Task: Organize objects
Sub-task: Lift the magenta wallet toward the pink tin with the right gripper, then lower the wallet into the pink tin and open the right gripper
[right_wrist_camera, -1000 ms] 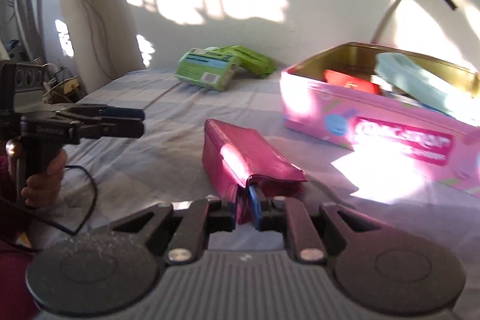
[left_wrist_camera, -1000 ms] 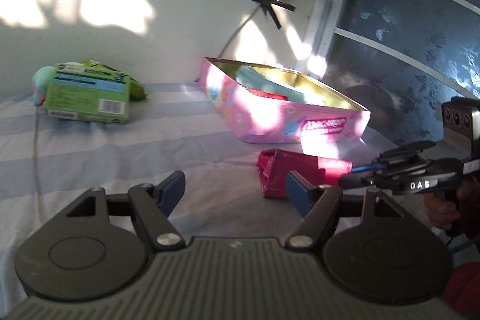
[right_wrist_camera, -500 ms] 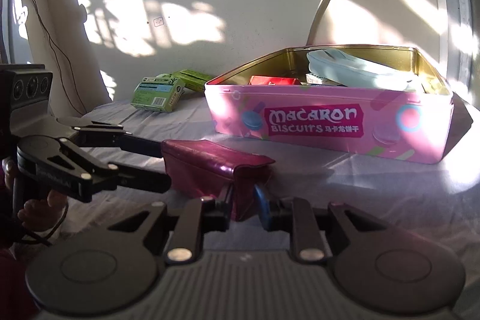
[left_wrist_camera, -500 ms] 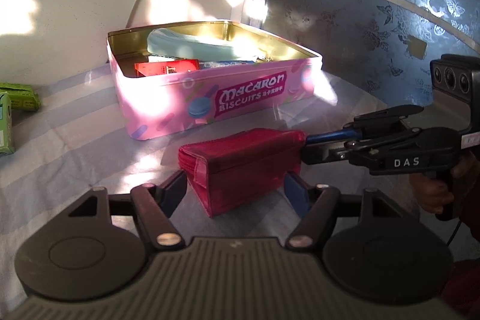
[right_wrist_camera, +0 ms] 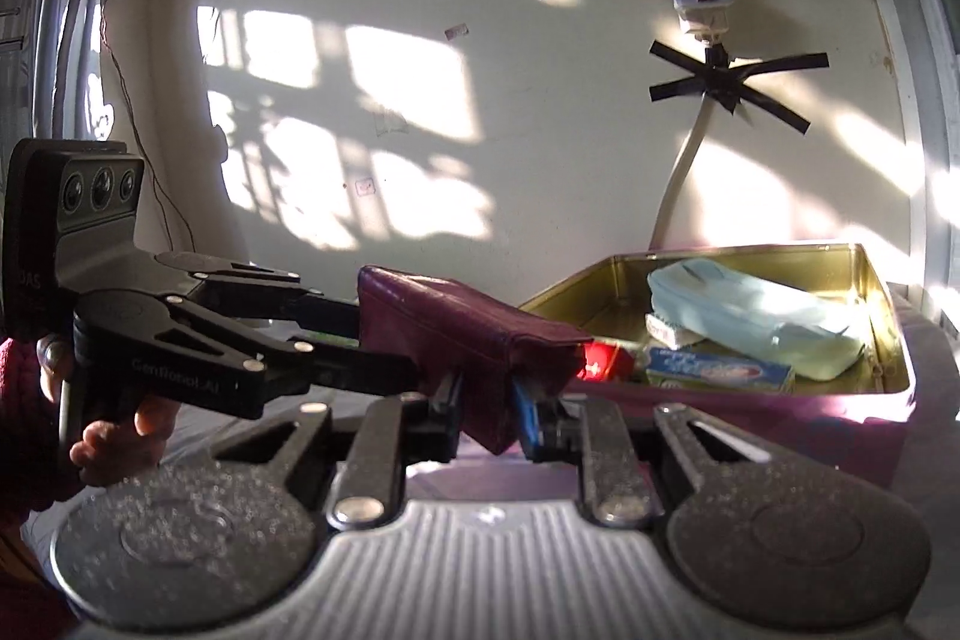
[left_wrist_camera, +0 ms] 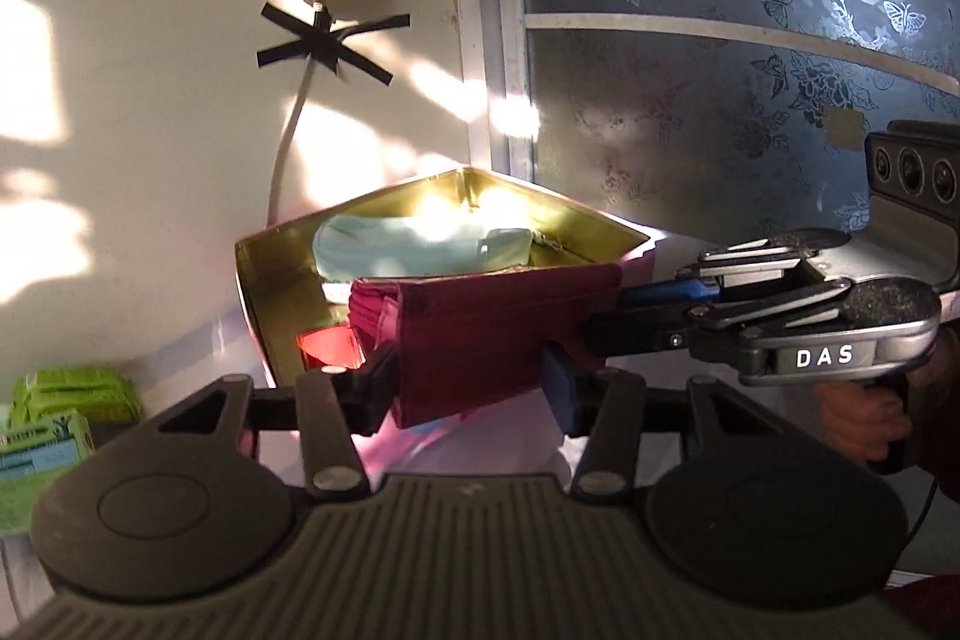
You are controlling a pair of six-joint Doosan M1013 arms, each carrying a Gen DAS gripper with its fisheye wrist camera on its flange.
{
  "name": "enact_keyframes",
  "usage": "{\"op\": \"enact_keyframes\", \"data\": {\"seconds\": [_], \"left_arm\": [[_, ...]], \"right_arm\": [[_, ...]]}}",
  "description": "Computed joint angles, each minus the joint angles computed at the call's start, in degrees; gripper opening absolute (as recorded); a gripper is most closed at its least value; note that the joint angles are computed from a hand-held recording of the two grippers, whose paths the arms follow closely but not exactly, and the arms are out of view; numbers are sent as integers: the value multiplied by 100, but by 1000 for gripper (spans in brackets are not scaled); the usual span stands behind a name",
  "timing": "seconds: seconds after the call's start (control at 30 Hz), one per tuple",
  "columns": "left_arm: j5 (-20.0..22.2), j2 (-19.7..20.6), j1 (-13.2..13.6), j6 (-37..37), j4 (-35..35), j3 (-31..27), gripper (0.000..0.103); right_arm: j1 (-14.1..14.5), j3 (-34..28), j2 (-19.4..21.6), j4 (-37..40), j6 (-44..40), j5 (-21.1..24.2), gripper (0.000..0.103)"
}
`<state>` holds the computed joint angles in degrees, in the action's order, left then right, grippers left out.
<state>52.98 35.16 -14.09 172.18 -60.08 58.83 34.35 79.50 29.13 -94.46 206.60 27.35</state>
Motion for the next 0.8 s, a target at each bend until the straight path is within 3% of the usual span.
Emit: {"op": "enact_keyframes", "data": {"seconds": [0.1,0.23,0.4,0.53,0.6,0.67,0.8], "left_arm": [[-377,144,-189,390,-192,-222,54],[-488,514,-390,-43,183,-794,55],[-716,948,-635,-1286,1211,-1453,56],[-1221,1130,-895,-3151,3100,-1771,56],[-1151,1159,-928,-3962,3760,-1856,56],[-1080,1094,-874,-3978,3609,-1758,58],[-1396,774,-839,-3826,3523,-1208,61]], "right_arm": [[-103,-98,40,-155,153,327,19],[-219,-447,244,604,-745,887,20],[-341,-1075,654,1829,-2211,1605,19],[-284,-1825,1179,2146,-2987,2896,21],[-263,-1849,1235,2018,-2861,3026,21],[-243,-1752,1194,1929,-2695,3000,23],[-191,-1599,1086,1877,-2370,3032,24]]}}
